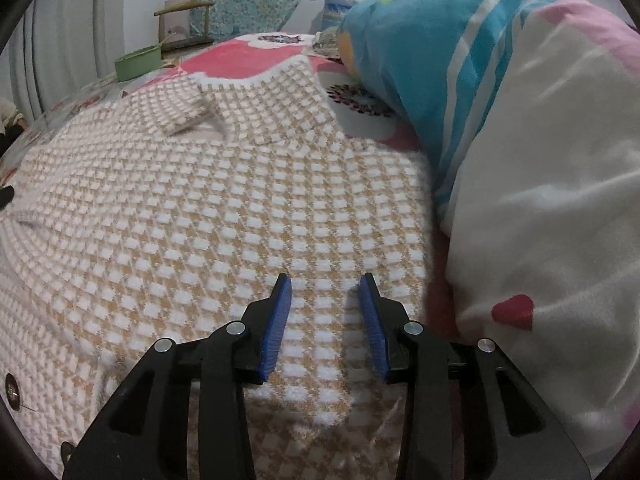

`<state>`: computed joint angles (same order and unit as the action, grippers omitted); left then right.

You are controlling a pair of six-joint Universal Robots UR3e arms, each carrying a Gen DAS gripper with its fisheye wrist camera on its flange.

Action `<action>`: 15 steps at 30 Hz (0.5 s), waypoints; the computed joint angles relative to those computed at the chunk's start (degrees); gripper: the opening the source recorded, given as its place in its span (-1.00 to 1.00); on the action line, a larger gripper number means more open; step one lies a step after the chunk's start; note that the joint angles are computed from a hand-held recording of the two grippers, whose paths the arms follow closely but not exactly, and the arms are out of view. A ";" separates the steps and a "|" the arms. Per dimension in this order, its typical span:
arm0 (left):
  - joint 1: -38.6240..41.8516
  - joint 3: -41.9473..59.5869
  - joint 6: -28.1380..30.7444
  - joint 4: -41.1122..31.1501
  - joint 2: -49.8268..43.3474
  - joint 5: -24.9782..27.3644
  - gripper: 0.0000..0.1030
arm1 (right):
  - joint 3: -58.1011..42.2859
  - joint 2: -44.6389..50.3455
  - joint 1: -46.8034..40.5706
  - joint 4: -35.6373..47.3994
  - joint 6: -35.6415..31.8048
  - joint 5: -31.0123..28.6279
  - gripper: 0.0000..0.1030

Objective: Fold large clothes

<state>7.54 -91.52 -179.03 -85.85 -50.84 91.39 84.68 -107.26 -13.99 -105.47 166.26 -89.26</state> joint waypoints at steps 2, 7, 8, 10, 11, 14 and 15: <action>-4.09 1.20 -2.12 0.79 -2.14 4.69 -0.05 | -0.21 -0.54 -1.30 1.19 -0.63 1.46 -0.32; -1.51 3.93 -11.03 -0.45 -0.08 8.02 0.27 | -0.25 -0.35 -4.65 2.38 -1.39 5.91 -0.31; -0.14 4.13 -10.53 -0.04 1.30 6.08 0.10 | -0.30 -0.13 -4.61 2.15 -1.53 5.93 -0.30; -0.14 5.96 -7.16 0.68 1.24 -1.95 -0.36 | 1.37 -0.76 -5.18 0.97 -2.24 6.52 -0.29; -3.74 6.95 -6.96 1.51 -0.65 -2.10 -0.48 | 1.98 -0.79 -5.31 0.43 -2.32 6.80 -0.29; -6.06 11.13 -1.67 -4.27 -5.81 -17.15 -0.53 | 3.84 -3.45 -9.00 1.42 -3.90 10.54 -0.29; -5.61 10.90 -1.55 -5.56 -6.19 -19.87 -0.53 | 4.12 -4.40 -10.41 2.33 -4.71 11.79 -0.29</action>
